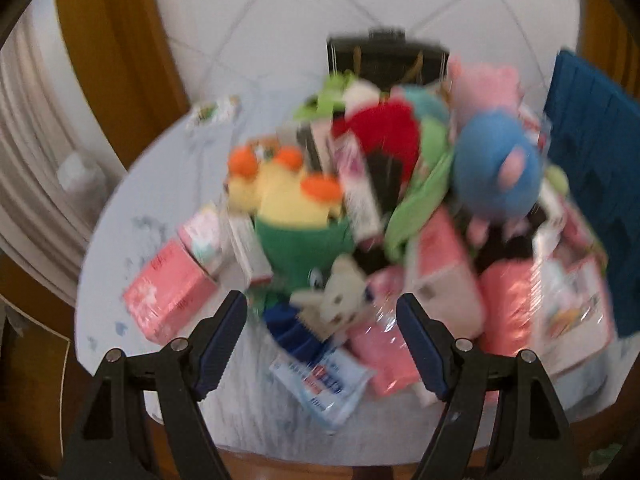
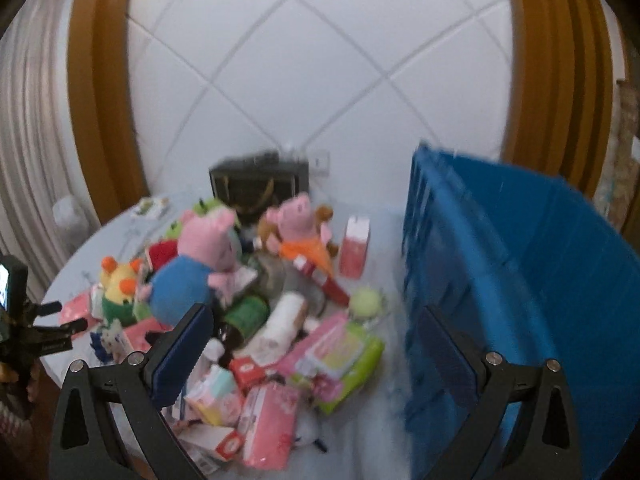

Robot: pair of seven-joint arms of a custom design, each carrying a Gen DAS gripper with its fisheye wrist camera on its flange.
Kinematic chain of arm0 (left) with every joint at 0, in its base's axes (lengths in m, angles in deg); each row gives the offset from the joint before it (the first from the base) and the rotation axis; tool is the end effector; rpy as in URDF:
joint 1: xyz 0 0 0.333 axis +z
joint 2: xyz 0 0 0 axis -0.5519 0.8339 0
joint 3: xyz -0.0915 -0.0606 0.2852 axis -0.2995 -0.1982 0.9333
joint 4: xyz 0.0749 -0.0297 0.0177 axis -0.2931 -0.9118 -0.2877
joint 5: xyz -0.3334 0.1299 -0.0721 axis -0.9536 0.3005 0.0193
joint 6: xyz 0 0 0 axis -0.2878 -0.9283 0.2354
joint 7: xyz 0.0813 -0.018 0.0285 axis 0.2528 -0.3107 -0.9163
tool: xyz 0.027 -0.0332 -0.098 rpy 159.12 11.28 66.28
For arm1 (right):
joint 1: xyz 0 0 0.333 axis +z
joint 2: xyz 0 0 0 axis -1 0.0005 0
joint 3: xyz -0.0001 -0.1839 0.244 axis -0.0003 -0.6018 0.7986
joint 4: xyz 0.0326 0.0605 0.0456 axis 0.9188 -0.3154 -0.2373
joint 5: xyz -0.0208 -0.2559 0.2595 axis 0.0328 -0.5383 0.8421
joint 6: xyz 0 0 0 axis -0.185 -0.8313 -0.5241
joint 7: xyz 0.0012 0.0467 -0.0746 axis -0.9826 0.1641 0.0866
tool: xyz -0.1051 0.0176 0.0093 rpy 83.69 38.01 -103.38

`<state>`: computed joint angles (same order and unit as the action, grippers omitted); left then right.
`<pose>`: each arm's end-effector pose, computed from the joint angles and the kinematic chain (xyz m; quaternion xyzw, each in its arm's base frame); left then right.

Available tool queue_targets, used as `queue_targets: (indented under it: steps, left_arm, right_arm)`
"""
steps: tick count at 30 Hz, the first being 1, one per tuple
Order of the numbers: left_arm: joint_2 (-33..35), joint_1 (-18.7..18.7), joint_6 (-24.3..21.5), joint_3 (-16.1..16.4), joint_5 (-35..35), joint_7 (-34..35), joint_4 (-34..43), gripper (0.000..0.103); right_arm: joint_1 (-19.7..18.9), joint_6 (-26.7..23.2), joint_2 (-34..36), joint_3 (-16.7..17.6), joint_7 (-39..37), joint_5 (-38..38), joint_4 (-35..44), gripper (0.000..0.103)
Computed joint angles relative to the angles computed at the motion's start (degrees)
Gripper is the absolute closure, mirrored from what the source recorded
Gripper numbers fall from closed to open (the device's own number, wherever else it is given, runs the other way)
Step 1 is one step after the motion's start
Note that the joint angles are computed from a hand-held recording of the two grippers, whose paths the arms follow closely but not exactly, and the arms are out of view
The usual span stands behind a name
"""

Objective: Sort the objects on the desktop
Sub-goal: 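Move both tools back over the heap of items on the table, then grasp the cream teddy bear with the left tool while the right grasps the blue-pink pig plush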

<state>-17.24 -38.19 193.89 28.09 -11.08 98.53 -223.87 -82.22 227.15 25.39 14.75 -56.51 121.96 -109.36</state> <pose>0.3136 -0.1767 0.4837 -0.8623 0.4144 -0.1149 0.2673 0.5198 -0.0124 0.6197 -0.7993 0.4031 -0.2075 0.3945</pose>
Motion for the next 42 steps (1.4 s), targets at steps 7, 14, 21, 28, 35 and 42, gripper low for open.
queue_targets:
  steps: [7, 14, 21, 28, 35, 42]
  left_arm:
    - [2.1, -0.8, 12.4, 4.6, -2.6, 8.2, -8.6, 0.026]
    - [7.6, 3.4, 25.3, 5.8, -3.6, 13.6, -11.8, 0.026]
    - [4.3, 5.6, 28.9, 3.2, -6.6, 14.3, -13.8, 0.063]
    - [-5.3, 7.3, 22.4, -0.6, -5.5, 12.2, -10.8, 0.067]
    - [-2.3, 14.6, 25.2, -1.7, -1.2, 10.3, -5.6, 0.067]
    - [5.7, 18.2, 26.6, -1.4, 2.1, 7.1, -1.3, 0.067]
  right_arm:
    - [-0.1, 4.6, 1.9, 3.6, 12.1, -11.5, -3.7, 0.000]
    - [1.0, 7.5, 1.4, 5.0, 21.8, -20.1, -7.3, 0.000]
    - [3.3, 7.9, 1.2, 5.3, 26.2, -23.8, -8.9, 0.000]
    - [7.1, 7.2, 2.9, 6.0, 23.2, -19.1, -6.6, 0.000]
    - [8.9, 3.7, 8.1, 9.1, 22.5, -13.8, 0.0, 0.000]
    - [8.9, 1.2, 15.8, 12.8, 31.0, -18.9, 6.9, 0.000]
